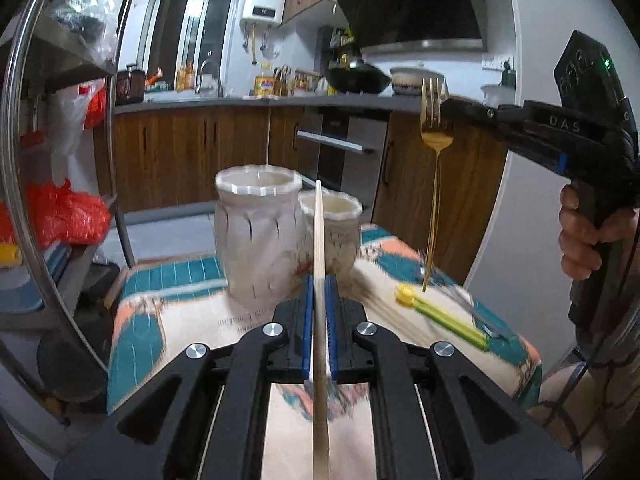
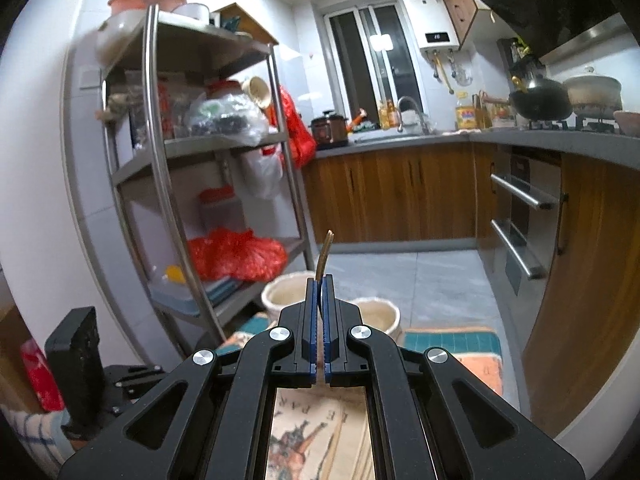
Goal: Organize utensils
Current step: 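Lift the chopstick over the tall white pot while the right tool carries the fork to the short pot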
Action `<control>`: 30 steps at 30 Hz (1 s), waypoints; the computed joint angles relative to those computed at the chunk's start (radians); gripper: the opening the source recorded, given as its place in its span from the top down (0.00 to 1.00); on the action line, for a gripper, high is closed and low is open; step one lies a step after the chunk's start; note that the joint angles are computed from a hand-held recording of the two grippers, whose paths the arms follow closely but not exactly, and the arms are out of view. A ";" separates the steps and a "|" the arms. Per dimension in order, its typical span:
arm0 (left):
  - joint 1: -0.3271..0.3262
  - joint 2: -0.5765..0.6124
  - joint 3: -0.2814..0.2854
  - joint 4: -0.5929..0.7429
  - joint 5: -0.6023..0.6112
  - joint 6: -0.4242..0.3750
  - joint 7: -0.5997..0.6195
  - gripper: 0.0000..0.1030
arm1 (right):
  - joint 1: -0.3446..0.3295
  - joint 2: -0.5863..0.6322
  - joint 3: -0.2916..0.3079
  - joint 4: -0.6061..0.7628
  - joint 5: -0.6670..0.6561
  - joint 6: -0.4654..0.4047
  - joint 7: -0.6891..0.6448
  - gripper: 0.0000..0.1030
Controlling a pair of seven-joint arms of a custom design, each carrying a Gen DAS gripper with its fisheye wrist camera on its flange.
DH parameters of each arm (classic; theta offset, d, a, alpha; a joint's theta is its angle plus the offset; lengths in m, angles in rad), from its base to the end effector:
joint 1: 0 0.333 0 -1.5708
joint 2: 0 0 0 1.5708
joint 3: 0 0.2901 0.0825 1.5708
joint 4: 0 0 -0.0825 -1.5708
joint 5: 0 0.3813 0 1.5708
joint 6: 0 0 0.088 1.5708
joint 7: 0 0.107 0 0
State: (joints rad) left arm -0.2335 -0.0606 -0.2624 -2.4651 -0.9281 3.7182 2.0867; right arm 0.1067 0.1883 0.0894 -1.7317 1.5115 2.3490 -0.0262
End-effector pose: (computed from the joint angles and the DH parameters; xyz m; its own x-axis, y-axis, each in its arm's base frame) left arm 0.4622 -0.1312 0.4237 0.0454 -0.9951 0.0878 -0.3933 -0.0986 -0.9141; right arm 0.6364 0.1372 0.5023 0.8137 -0.5489 -0.1911 -0.3048 -0.1231 -0.9444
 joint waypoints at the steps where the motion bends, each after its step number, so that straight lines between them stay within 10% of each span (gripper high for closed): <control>1: 0.003 -0.002 0.003 0.006 0.008 0.002 0.003 0.94 | 0.000 0.004 0.001 0.009 0.006 -0.001 0.002 0.97; 17: 0.161 0.134 0.136 0.272 0.583 -0.050 -0.515 0.94 | -0.015 0.182 0.077 0.311 -0.058 -0.028 0.185 0.98; 30: 0.030 0.422 0.239 0.594 0.306 -0.007 -0.236 0.94 | -0.038 0.415 0.183 0.571 -0.158 0.033 0.290 0.98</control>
